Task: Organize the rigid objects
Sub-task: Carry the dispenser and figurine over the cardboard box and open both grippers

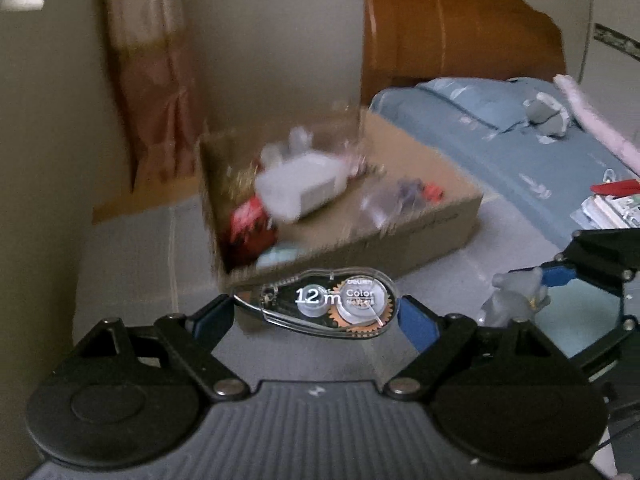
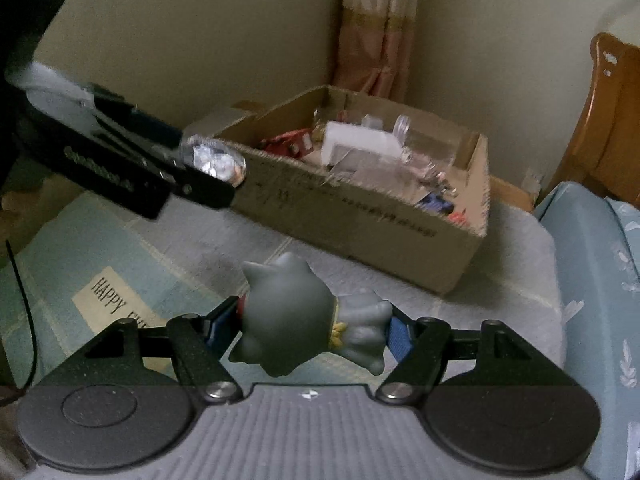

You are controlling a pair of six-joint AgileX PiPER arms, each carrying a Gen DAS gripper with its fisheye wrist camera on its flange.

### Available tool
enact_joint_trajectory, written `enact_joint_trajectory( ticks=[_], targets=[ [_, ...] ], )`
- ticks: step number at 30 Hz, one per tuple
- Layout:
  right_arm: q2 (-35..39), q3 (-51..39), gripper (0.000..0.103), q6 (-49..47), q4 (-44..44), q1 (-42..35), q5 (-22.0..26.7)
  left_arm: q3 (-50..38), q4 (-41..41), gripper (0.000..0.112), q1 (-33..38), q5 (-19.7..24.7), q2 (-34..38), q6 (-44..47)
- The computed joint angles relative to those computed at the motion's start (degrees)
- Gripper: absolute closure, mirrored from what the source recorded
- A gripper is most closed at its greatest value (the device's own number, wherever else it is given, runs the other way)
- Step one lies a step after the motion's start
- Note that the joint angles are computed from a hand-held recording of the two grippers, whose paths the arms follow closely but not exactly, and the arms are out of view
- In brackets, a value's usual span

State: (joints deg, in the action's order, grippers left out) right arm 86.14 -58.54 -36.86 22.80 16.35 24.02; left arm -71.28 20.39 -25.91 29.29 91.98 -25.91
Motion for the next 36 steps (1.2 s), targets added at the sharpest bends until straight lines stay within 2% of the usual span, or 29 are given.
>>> enact_joint_trajectory(
  ticks=[8, 12, 17, 19, 24, 29, 36],
  targets=[
    [0.41, -5.75, 0.026, -4.9, 2.25, -3.87, 1.61, -12.79, 3.72, 0.024, -0.47, 2.35, 7.04, 0.09],
    [2.24, -10.71, 0.026, -5.69, 2.26, -5.17, 2.89, -17.58, 2.72, 0.023, 0.15, 3.07, 11.73, -0.24],
    [6.19, -18.23, 0.026, -3.68, 0.02, -6.07, 4.84, -15.19, 9.57, 0.013, -0.41, 1.34, 11.75, -7.69],
    [8.79, -22.42, 0.026, -2.57, -0.66, -6.45, 6.41, -12.82, 8.73, 0.012, 0.14, -1.0, 10.14, -7.99],
    [15.82, -32.91, 0.026, 1.46, -2.93, -6.86, 10.47, -6.68, 14.9, 0.01, 0.23, -4.39, 6.0, -16.02],
    [23.04, -43.06, 0.026, 7.12, -5.92, -6.51, 15.36, -2.82, 21.19, 0.01, -0.01, -3.96, 3.39, -23.04],
    [32.78, -58.45, 0.025, 14.0, -9.4, -5.32, 23.15, 0.93, 24.55, 0.01, -0.13, -3.63, 1.22, -28.11]
  ],
)
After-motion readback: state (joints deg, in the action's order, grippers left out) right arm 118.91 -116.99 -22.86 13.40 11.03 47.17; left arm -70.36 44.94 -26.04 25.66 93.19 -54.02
